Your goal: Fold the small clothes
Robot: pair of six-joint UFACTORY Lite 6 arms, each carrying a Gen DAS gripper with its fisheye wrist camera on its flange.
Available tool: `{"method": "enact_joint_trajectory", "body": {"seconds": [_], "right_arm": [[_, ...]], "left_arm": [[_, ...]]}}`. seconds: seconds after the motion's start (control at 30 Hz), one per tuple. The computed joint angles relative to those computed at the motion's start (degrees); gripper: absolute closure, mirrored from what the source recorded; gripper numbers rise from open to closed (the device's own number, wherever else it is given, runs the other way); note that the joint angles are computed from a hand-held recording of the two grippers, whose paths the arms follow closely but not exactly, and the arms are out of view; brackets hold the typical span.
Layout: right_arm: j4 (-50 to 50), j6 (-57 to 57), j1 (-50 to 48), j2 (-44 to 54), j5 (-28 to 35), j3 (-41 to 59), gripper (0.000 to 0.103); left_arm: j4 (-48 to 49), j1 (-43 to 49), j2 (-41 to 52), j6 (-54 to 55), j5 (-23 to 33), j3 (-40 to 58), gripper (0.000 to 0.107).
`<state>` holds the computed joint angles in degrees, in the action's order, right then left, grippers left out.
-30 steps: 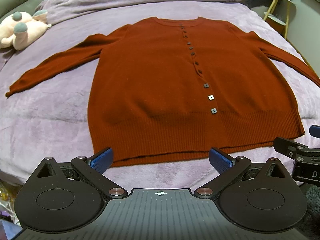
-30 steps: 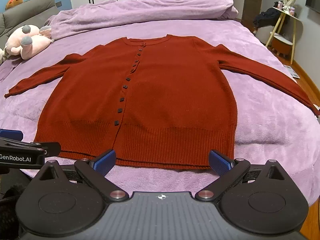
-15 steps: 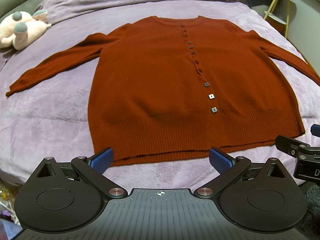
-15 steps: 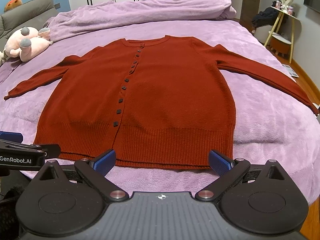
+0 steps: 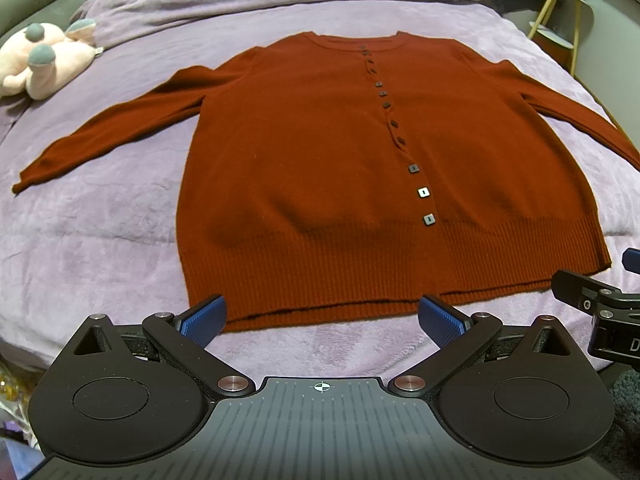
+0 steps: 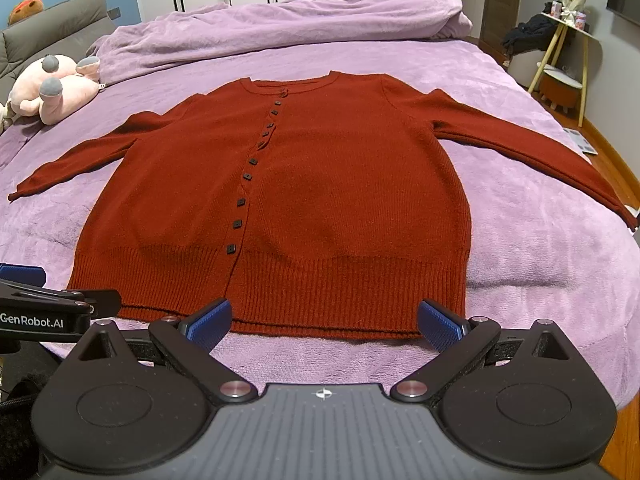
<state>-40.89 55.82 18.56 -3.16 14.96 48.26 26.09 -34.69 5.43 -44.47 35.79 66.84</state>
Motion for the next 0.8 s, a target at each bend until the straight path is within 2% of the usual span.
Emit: {"method": "enact_joint_trajectory", "body": {"seconds": [0.8], "right_arm": [[0.8,-0.7,-0.5,0.2,-0.4,-0.1,0.004]], "left_arm": [[0.9,-0.2,-0.1,-0.9,1.0,0.2,0.004]]}}
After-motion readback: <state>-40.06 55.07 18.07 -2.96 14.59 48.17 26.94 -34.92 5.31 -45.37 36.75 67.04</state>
